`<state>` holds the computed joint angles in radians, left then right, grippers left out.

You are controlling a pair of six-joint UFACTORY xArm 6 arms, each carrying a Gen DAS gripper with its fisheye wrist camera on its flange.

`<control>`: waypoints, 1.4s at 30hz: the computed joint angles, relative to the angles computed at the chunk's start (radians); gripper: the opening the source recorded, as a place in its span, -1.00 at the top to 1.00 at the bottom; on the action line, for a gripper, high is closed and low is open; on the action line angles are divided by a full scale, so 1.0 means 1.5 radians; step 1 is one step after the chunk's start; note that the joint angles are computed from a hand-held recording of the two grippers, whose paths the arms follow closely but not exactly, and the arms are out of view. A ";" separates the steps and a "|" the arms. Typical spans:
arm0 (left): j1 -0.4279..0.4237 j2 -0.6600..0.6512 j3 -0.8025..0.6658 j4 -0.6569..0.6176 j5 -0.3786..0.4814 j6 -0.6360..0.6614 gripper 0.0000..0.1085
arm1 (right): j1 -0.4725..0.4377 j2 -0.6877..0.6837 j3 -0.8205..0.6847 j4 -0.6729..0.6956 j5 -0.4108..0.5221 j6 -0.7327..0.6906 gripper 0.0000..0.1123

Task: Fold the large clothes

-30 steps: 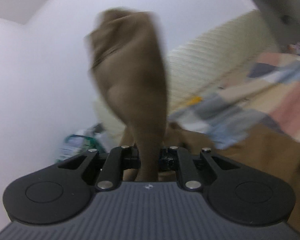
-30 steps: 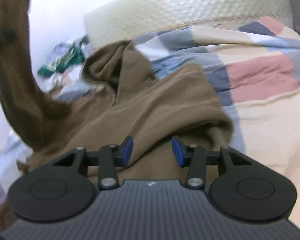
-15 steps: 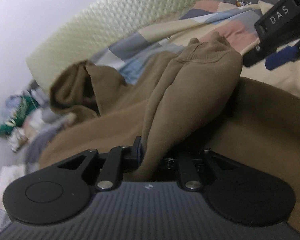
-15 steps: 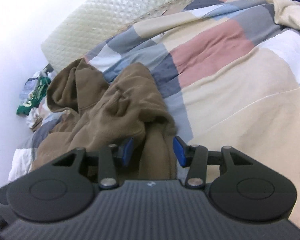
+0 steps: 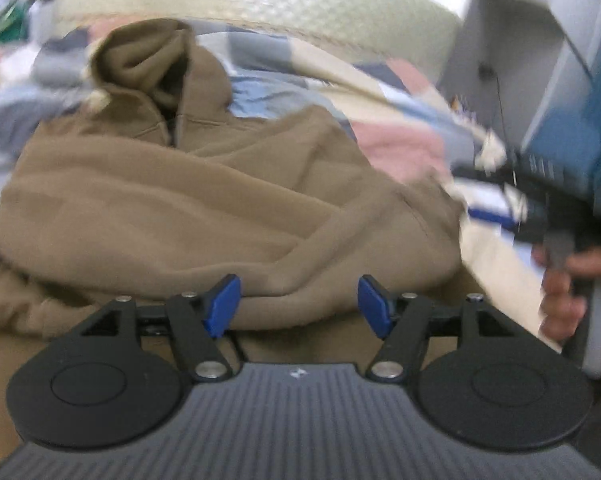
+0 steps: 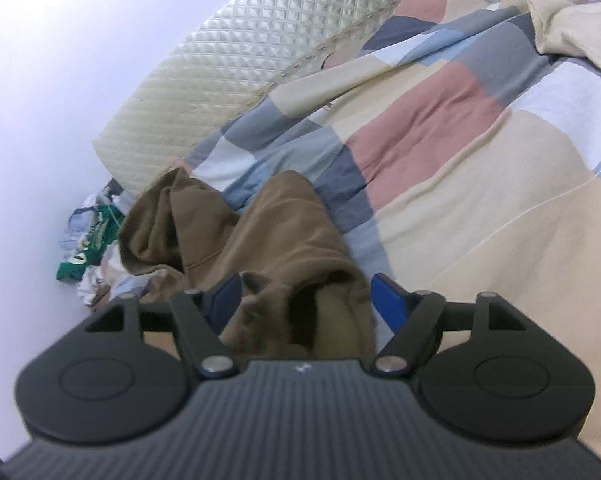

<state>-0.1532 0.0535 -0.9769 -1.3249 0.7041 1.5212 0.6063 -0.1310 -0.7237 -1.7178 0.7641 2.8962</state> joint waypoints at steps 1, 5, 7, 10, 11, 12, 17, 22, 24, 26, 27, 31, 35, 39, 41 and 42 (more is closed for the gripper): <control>0.017 0.020 -0.024 0.000 0.022 -0.027 -0.29 | 0.001 0.003 -0.003 -0.003 -0.005 -0.001 -0.34; 0.070 0.085 -0.098 -0.017 0.086 -0.127 -0.29 | 0.011 0.030 -0.032 0.010 0.000 -0.030 -0.34; 0.082 0.098 -0.119 -0.028 0.088 -0.155 -0.29 | 0.008 0.044 -0.047 0.013 -0.011 -0.039 -0.34; 0.102 0.101 -0.138 -0.037 0.073 -0.185 -0.29 | 0.009 0.064 -0.067 0.045 -0.012 -0.088 -0.34; 0.106 0.109 -0.150 -0.034 0.060 -0.203 -0.29 | 0.010 0.072 -0.077 0.073 -0.007 -0.121 -0.34; 0.107 0.116 -0.159 -0.031 0.038 -0.219 -0.29 | 0.011 0.079 -0.083 0.085 -0.001 -0.134 -0.34; 0.103 0.173 -0.204 0.017 -0.061 -0.338 -0.27 | -0.003 0.100 -0.098 0.053 -0.036 -0.119 -0.32; 0.084 0.247 -0.275 0.061 -0.106 -0.427 -0.08 | -0.001 0.119 -0.124 0.075 -0.044 -0.196 -0.01; 0.075 0.263 -0.294 0.069 -0.125 -0.434 0.23 | -0.003 0.125 -0.130 0.097 -0.051 -0.231 0.28; 0.065 0.276 -0.310 0.065 -0.145 -0.430 0.64 | -0.005 0.125 -0.131 0.103 -0.054 -0.253 0.49; 0.069 0.279 -0.318 0.052 -0.137 -0.426 0.69 | -0.006 0.122 -0.131 0.099 -0.056 -0.255 0.51; 0.092 0.282 -0.343 -0.046 -0.104 -0.385 0.78 | -0.013 0.110 -0.136 0.082 -0.074 -0.264 0.59; 0.121 0.287 -0.369 -0.164 -0.094 -0.337 0.78 | -0.016 0.104 -0.176 0.032 -0.088 -0.285 0.61; 0.140 0.316 -0.417 -0.199 -0.095 -0.321 0.78 | -0.004 0.119 -0.231 -0.085 -0.074 -0.272 0.62; 0.131 0.327 -0.431 -0.173 -0.125 -0.304 0.78 | -0.003 0.137 -0.258 -0.068 -0.068 -0.309 0.62; 0.123 0.331 -0.433 -0.154 -0.144 -0.297 0.78 | -0.005 0.148 -0.267 -0.054 -0.069 -0.325 0.61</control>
